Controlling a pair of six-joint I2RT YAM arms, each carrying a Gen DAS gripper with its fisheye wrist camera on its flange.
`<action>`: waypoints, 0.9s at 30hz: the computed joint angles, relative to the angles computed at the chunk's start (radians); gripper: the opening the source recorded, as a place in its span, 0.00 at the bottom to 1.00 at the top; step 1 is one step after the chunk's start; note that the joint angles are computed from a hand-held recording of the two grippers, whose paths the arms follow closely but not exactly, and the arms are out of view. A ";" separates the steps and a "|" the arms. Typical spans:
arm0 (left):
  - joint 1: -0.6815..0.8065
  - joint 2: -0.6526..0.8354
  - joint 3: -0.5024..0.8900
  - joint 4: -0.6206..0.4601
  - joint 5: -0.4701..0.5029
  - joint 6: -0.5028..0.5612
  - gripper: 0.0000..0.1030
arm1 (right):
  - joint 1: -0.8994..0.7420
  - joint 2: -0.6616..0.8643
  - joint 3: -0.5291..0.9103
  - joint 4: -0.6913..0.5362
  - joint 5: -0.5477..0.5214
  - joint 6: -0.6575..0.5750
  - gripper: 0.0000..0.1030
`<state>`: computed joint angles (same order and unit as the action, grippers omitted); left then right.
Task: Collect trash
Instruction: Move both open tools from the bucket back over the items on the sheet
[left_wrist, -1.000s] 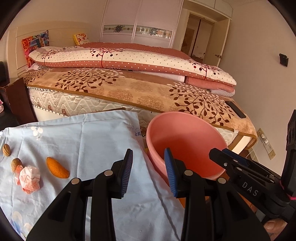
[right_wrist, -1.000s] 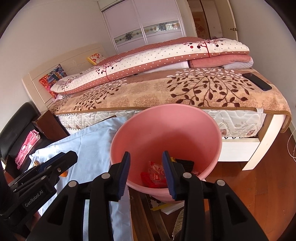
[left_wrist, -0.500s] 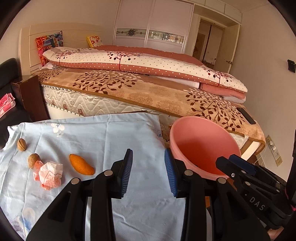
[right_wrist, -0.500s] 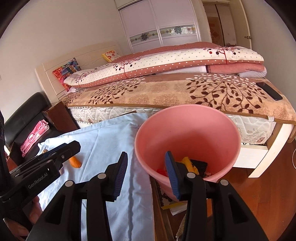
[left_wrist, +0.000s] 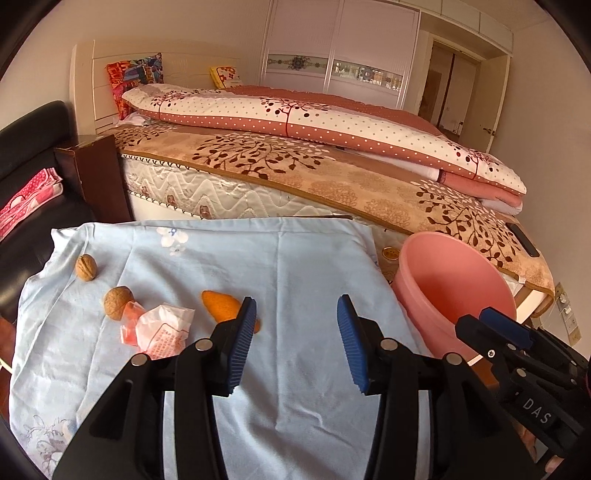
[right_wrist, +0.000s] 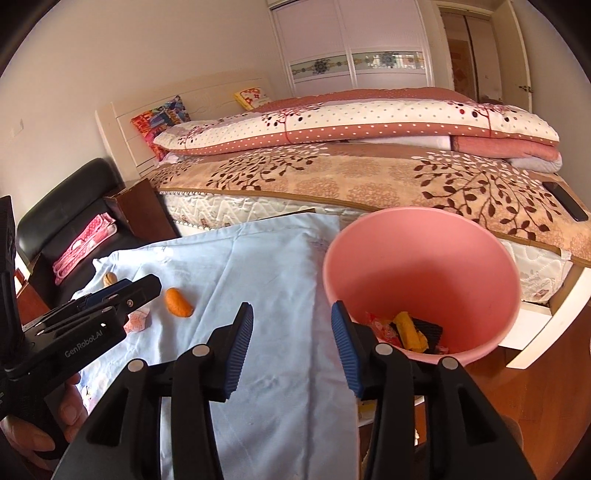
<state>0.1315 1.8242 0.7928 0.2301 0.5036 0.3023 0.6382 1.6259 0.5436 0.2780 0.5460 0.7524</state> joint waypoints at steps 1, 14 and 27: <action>0.011 0.006 0.003 0.003 -0.005 0.004 0.45 | 0.005 0.011 0.011 0.003 -0.002 -0.006 0.43; 0.152 0.132 0.125 -0.027 -0.026 0.023 0.45 | 0.038 0.169 0.184 -0.022 -0.066 -0.097 0.47; 0.238 0.254 0.280 -0.154 -0.009 0.017 0.45 | 0.009 0.396 0.465 -0.071 -0.228 -0.236 0.48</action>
